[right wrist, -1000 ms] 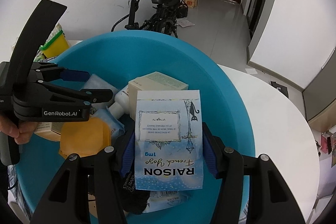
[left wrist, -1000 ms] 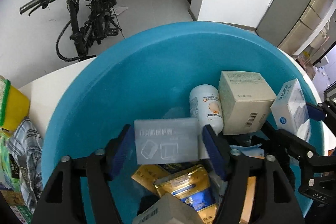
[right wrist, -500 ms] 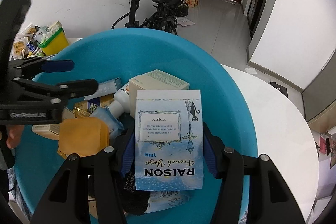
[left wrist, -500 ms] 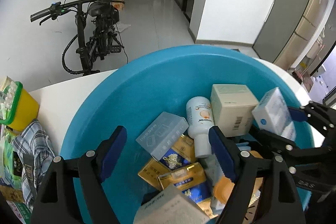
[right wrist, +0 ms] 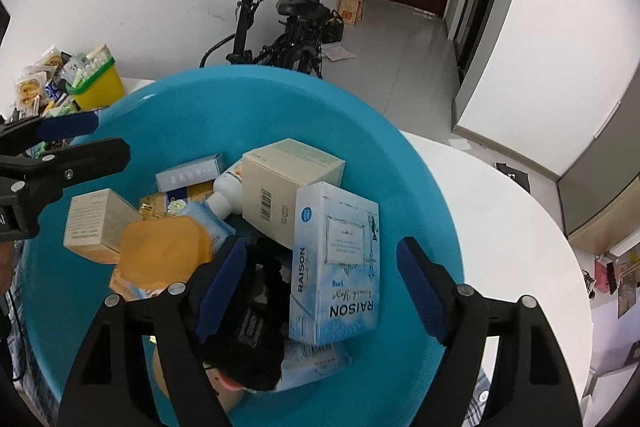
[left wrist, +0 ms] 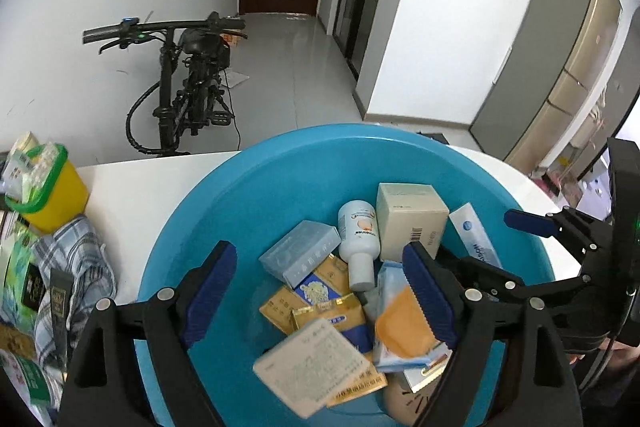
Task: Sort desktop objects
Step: 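Open the left gripper to drop the grey box while the right gripper releases the RAISON box, then raise both tools out of the basin and pull back from it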
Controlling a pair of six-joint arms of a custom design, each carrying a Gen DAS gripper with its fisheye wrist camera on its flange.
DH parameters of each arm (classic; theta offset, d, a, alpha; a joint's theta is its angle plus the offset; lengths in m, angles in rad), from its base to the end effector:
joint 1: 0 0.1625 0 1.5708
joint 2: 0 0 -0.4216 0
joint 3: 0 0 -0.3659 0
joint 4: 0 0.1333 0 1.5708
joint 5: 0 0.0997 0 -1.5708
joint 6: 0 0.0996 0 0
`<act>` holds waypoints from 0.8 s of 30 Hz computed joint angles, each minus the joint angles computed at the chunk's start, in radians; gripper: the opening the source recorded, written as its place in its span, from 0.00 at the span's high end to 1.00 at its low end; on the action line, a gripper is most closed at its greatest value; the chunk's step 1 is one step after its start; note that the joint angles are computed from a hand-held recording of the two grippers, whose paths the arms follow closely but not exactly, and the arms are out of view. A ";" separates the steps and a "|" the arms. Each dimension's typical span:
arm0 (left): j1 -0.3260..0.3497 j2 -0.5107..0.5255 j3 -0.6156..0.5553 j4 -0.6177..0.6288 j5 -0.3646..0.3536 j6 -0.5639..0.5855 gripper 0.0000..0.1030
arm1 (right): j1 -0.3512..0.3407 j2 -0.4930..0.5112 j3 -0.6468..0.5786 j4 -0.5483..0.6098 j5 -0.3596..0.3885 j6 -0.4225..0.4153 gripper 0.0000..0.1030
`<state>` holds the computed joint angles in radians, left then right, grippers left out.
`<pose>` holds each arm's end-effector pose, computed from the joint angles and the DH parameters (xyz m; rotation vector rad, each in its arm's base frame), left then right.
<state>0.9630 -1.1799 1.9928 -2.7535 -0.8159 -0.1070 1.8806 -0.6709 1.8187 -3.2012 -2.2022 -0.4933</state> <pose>-0.1380 -0.5513 0.2549 0.4312 2.4191 -0.7693 0.2557 -0.5545 0.0660 0.7683 -2.3081 0.5217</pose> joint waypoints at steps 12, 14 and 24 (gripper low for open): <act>-0.157 -0.129 0.217 -0.152 0.182 0.020 0.16 | 0.068 -0.060 0.138 -0.196 0.004 0.009 0.15; -0.180 -0.144 0.240 -0.171 0.194 0.013 0.15 | 0.087 -0.065 0.164 -0.252 -0.017 0.008 0.15; -0.312 -0.255 0.357 -0.151 0.282 -0.112 0.00 | 0.169 -0.127 0.331 -0.517 -0.042 -0.010 0.01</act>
